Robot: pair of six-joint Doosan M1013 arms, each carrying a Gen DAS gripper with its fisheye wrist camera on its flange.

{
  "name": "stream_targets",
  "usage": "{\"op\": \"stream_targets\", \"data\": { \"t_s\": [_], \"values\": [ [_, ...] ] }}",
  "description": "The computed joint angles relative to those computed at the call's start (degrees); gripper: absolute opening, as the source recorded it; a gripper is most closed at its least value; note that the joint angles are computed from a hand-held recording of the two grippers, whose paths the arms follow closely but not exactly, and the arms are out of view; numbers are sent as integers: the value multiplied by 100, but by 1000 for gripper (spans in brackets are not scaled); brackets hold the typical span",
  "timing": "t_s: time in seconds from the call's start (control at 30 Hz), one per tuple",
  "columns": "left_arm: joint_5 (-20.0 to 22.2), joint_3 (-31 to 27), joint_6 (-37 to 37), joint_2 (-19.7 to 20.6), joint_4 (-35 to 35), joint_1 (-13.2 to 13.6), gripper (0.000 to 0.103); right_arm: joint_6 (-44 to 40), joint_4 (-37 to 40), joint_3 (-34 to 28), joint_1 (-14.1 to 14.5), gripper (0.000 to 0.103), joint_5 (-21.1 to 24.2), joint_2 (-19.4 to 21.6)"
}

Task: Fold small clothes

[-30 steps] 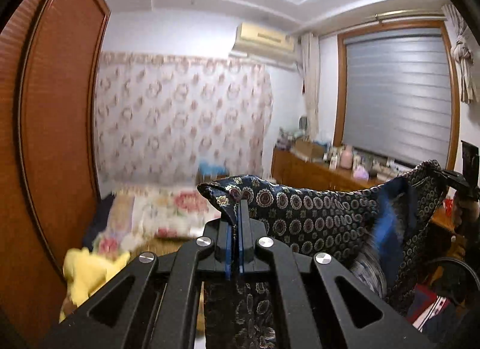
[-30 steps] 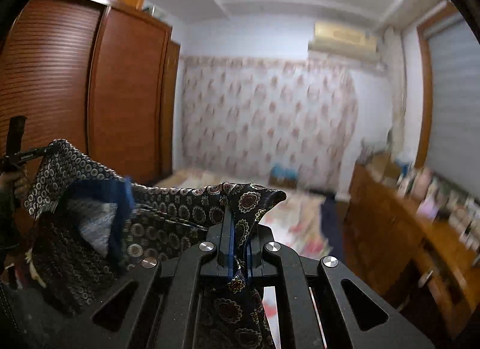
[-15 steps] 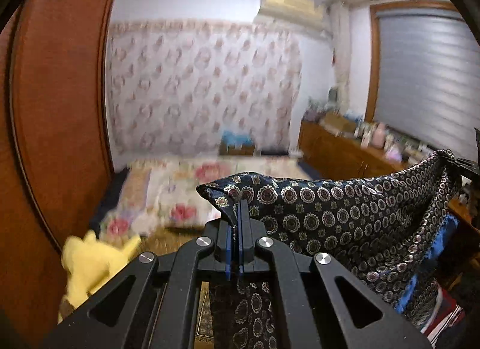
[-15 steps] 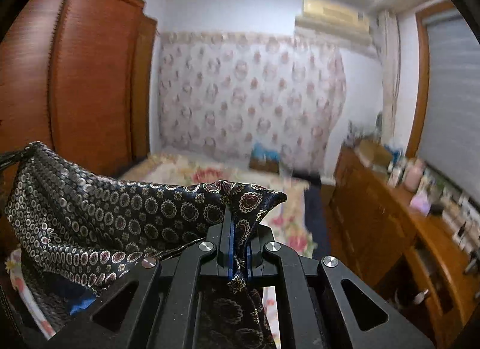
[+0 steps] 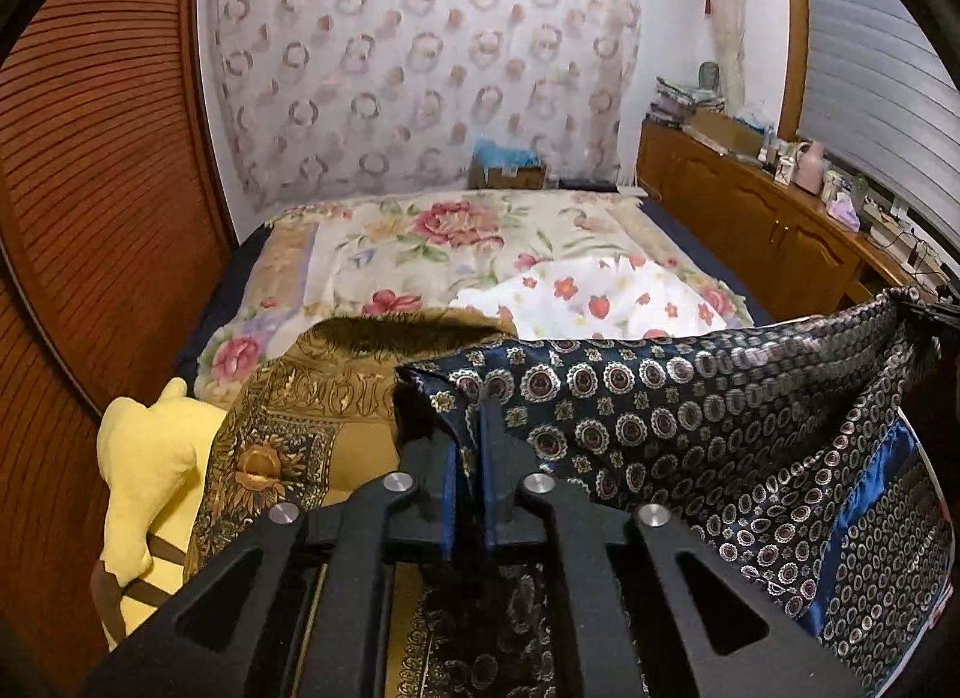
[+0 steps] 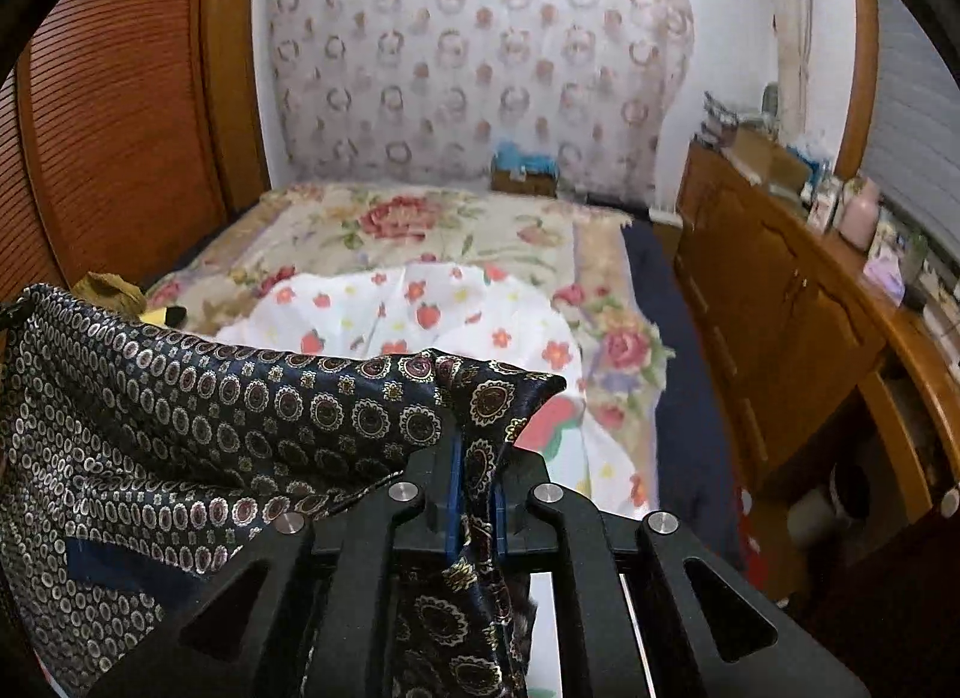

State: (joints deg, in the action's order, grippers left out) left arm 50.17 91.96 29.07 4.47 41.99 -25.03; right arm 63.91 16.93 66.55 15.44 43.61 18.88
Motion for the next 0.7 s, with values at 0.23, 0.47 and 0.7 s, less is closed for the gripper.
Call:
{"op": "stream_targets", "data": {
  "t_s": [0.23, 0.47, 0.7],
  "values": [
    [-177, 285, -90, -259, 63, -106, 60, -302, 335, 158, -99, 36, 77, -240],
    [-130, 627, -506, -470, 386, -427, 81, -731, 819, 769, -54, 45, -150, -556],
    [-130, 822, -641, -525, 415, -590, 81, -397, 403, 1029, -29, 46, -702, -709]
  ]
}}
